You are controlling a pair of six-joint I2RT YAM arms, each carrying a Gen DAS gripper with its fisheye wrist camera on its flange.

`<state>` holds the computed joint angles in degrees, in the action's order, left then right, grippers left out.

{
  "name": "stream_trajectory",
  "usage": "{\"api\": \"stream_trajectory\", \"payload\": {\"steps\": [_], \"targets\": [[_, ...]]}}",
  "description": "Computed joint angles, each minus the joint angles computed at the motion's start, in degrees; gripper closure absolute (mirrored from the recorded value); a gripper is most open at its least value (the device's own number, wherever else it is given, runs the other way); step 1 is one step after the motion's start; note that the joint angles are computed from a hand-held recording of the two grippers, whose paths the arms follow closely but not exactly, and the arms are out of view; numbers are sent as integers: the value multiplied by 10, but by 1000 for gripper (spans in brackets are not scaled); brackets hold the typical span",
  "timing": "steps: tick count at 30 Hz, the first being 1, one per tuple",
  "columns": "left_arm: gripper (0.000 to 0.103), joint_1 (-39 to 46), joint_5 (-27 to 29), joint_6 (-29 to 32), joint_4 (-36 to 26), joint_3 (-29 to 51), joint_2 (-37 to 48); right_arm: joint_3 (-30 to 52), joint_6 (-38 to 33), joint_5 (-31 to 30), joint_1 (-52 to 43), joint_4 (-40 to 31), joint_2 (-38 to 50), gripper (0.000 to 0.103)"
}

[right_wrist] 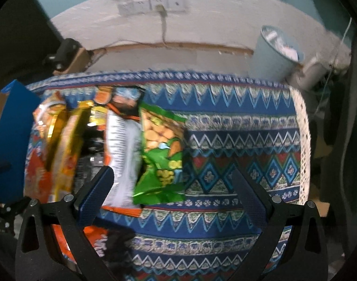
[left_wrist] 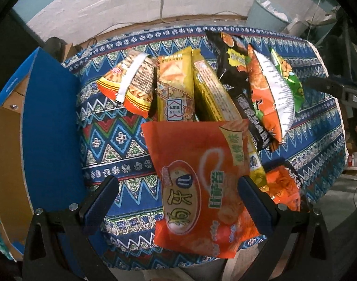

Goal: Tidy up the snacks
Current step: 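Grasp orange wafer bag with left tool while right tool grasps green peanut bag, then lift orange wafer bag with left tool and carry it over the box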

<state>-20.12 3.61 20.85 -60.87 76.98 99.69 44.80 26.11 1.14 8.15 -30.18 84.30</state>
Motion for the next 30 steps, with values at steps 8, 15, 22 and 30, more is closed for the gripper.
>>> {"api": "stream_trajectory", "payload": {"steps": [8,15,22,30], "targets": [[1,-8,11,-2,2,7,38,10,-19,-22,-13,49,104,3],[1,-6,36,-7,-1,20,86,33,-22,-35,-19,67,173,9],[29,40,118,-6,-37,48,130,25,-22,-87,-40,99,196,27],[65,56,95,19,-32,50,110,19,-31,-66,-14,74,170,53]]}}
